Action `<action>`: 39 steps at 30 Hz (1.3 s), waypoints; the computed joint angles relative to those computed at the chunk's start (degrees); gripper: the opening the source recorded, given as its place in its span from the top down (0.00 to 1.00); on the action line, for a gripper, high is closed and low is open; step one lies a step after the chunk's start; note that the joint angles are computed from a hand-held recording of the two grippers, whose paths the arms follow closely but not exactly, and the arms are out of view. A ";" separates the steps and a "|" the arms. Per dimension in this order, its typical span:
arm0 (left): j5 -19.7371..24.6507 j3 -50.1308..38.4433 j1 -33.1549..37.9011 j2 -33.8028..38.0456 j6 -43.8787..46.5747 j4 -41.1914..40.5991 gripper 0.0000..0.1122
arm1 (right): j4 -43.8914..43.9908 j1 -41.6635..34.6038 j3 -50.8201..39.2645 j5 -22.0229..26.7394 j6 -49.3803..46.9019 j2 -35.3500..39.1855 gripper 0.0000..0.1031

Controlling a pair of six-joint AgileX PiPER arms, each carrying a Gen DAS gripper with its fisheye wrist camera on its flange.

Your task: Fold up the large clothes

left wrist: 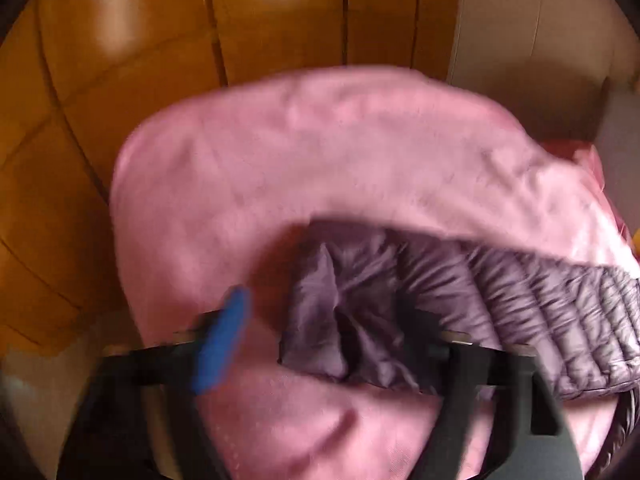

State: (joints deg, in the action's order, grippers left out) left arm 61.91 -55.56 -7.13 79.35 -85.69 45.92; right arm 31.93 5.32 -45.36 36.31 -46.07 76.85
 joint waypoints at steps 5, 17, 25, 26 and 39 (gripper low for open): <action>2.19 -4.85 -12.26 -1.23 -2.46 2.65 0.30 | 1.96 -2.07 -0.22 3.15 -1.99 -1.38 0.14; -13.61 -38.24 -35.05 29.93 16.43 -9.13 0.30 | 8.27 -47.34 -11.27 8.33 -7.49 -0.83 0.21; -5.34 -63.61 -39.39 50.24 32.25 -18.52 0.30 | -10.81 -55.87 -22.83 -15.16 0.62 14.92 0.12; -4.78 -64.85 -39.54 51.36 32.70 -18.36 0.29 | -9.84 -56.45 -23.97 -16.02 -2.49 16.73 0.12; -9.72 -58.23 -38.42 49.17 31.30 -19.51 0.21 | 3.23 -66.11 -56.95 20.30 -7.88 28.24 0.95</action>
State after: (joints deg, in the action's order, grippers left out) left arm 52.20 -113.79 -45.56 128.53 -54.40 26.40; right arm 35.15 -60.79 -102.31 56.61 -53.95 105.10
